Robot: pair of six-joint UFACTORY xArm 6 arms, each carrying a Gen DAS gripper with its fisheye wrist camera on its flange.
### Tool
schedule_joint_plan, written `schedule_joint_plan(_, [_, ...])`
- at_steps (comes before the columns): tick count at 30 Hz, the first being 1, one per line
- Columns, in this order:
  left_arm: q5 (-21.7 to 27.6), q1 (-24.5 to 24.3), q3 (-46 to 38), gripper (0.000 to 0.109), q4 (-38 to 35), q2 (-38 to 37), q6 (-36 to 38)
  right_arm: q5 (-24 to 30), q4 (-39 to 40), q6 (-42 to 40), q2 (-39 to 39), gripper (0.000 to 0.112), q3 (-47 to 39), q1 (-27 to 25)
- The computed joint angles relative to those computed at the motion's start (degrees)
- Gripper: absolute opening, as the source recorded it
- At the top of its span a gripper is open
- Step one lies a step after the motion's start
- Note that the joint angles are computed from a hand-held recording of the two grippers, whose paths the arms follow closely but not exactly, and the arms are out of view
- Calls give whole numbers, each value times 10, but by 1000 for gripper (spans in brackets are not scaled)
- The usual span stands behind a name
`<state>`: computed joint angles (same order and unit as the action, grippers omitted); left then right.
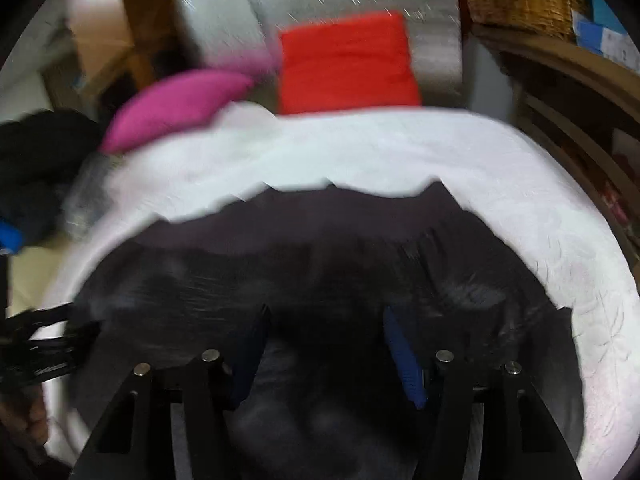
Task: Fold large clothes
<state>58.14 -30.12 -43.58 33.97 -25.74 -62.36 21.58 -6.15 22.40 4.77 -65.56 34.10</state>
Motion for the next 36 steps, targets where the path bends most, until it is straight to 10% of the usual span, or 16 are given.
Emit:
schedule_joint_plan(8, [-87,59,17,93,65,39,-20,9,-2,53,44,61,-20,-28])
schedule_joint_plan(16, [-52,18,52,93,49,-64,-24,-45,-35,119,-95,62,103,-64])
schedule_joint_plan(22, [63,-19,67,92,65,-111,-48,-21,-49,118,-199,62,210,-81])
schedule_joint_plan(36, [23,3,108,93,-5,-193,-53,-21,124,-35,-267,63,251,-77])
